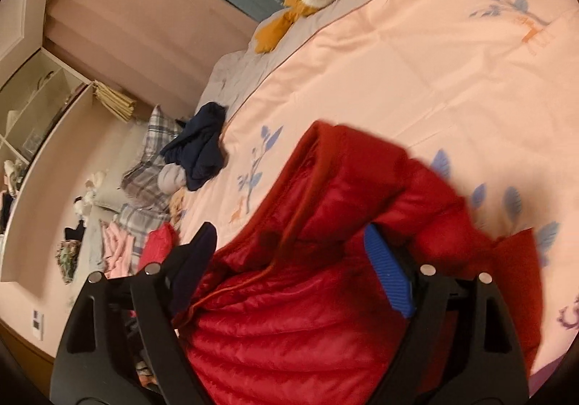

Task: Fold large clothes
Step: 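Open both tools to release the folded hem and pull back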

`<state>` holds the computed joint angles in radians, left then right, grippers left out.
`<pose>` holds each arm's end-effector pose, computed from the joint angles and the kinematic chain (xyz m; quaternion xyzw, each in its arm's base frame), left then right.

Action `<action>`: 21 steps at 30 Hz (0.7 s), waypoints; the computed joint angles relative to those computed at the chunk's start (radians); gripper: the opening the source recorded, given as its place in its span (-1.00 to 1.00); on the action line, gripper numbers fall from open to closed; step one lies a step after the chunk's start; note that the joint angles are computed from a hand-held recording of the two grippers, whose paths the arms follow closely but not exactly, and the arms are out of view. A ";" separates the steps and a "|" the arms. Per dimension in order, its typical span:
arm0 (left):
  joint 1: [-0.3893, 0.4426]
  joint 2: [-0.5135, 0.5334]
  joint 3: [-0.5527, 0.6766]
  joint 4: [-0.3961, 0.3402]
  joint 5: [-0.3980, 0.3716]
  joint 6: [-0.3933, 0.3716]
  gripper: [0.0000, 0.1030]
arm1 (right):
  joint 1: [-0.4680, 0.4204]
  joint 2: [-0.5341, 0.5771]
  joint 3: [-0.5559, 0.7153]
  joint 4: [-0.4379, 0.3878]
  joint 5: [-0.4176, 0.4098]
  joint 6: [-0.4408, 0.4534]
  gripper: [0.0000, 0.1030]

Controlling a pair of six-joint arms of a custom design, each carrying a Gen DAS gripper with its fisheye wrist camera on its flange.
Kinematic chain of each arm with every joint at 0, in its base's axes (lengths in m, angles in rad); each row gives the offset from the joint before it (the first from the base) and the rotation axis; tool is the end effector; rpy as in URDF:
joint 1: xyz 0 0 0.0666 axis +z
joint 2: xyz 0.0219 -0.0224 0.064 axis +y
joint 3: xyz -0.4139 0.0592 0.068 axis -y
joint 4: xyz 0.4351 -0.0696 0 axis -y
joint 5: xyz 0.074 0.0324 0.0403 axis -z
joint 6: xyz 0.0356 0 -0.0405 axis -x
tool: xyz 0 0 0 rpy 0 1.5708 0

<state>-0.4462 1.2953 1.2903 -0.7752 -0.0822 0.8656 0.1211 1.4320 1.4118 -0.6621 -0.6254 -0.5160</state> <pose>0.4409 -0.2081 0.4681 -0.2074 0.8986 -0.2046 0.3280 0.5402 0.0863 0.4761 0.0389 0.8684 0.3919 0.3014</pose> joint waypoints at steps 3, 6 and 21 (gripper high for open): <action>0.015 -0.019 -0.013 0.022 0.034 0.034 -0.29 | 0.003 -0.017 0.001 -0.025 0.079 0.046 0.65; 0.036 -0.043 -0.035 0.083 0.095 0.074 0.15 | 0.021 -0.046 -0.012 -0.025 0.152 0.120 0.65; -0.071 0.059 0.093 -0.168 -0.201 -0.210 0.75 | 0.178 0.103 0.085 -0.272 0.565 0.457 0.65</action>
<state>-0.5175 1.3546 1.3830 -0.9433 -0.2831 0.6558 0.2989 1.5347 1.4971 -0.9337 -0.0606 -0.0588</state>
